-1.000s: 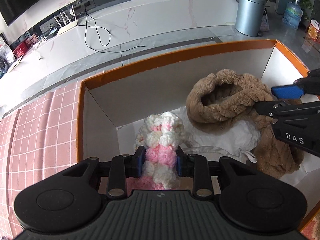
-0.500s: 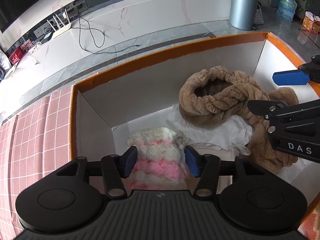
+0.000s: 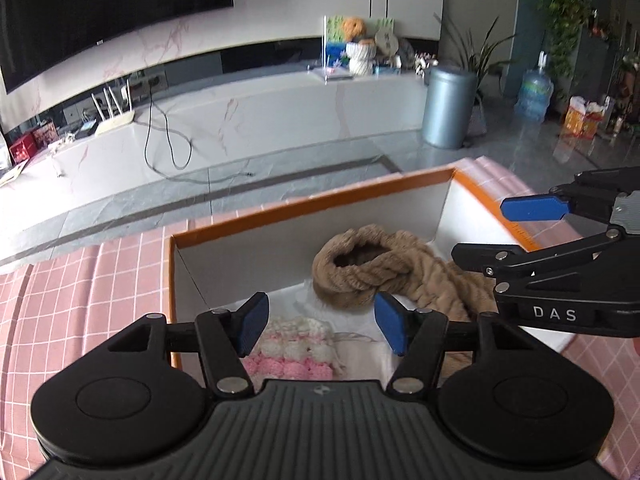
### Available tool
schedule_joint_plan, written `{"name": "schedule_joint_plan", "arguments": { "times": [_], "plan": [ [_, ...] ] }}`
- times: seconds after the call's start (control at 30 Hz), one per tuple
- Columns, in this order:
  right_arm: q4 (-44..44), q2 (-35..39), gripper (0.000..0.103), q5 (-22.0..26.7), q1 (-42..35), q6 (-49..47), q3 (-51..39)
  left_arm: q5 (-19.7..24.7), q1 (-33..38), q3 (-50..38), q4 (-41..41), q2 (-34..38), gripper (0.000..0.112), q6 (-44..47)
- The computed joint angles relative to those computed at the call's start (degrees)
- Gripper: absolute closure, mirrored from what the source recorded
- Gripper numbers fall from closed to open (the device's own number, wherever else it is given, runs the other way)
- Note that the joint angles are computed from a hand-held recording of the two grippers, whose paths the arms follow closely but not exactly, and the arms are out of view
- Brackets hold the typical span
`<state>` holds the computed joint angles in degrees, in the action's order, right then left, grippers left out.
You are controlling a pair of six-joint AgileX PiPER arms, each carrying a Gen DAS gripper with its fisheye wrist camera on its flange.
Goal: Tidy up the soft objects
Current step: 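Withdraw both grippers from the box toward the remaining items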
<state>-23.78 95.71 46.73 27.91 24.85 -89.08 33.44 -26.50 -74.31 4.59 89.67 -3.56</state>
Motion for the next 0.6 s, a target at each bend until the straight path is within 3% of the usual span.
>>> {"name": "schedule_joint_plan", "arguments": {
  "times": [0.13, 0.23, 0.33, 0.6],
  "plan": [
    [-6.25, -7.59, 0.035, -2.45, 2.92, 8.20, 7.41, -4.10, -1.46, 6.94, 2.39, -7.63, 0.041, -3.52],
    [-10.32, -13.16, 0.035, -2.90, 5.72, 13.70, 12.75, -5.32, -3.57, 12.11, 6.99, -13.75, 0.041, -9.32],
    [-13.65, -18.87, 0.035, -2.14, 9.19, 19.48, 18.24, -6.04, -4.94, 17.24, 6.33, -19.94, 0.041, -11.37],
    [-23.07, -31.09, 0.035, 9.07, 22.95, 39.10, 31.76, -4.81, -13.84, 30.70, 17.42, -32.13, 0.041, -32.14]
  ]
}}
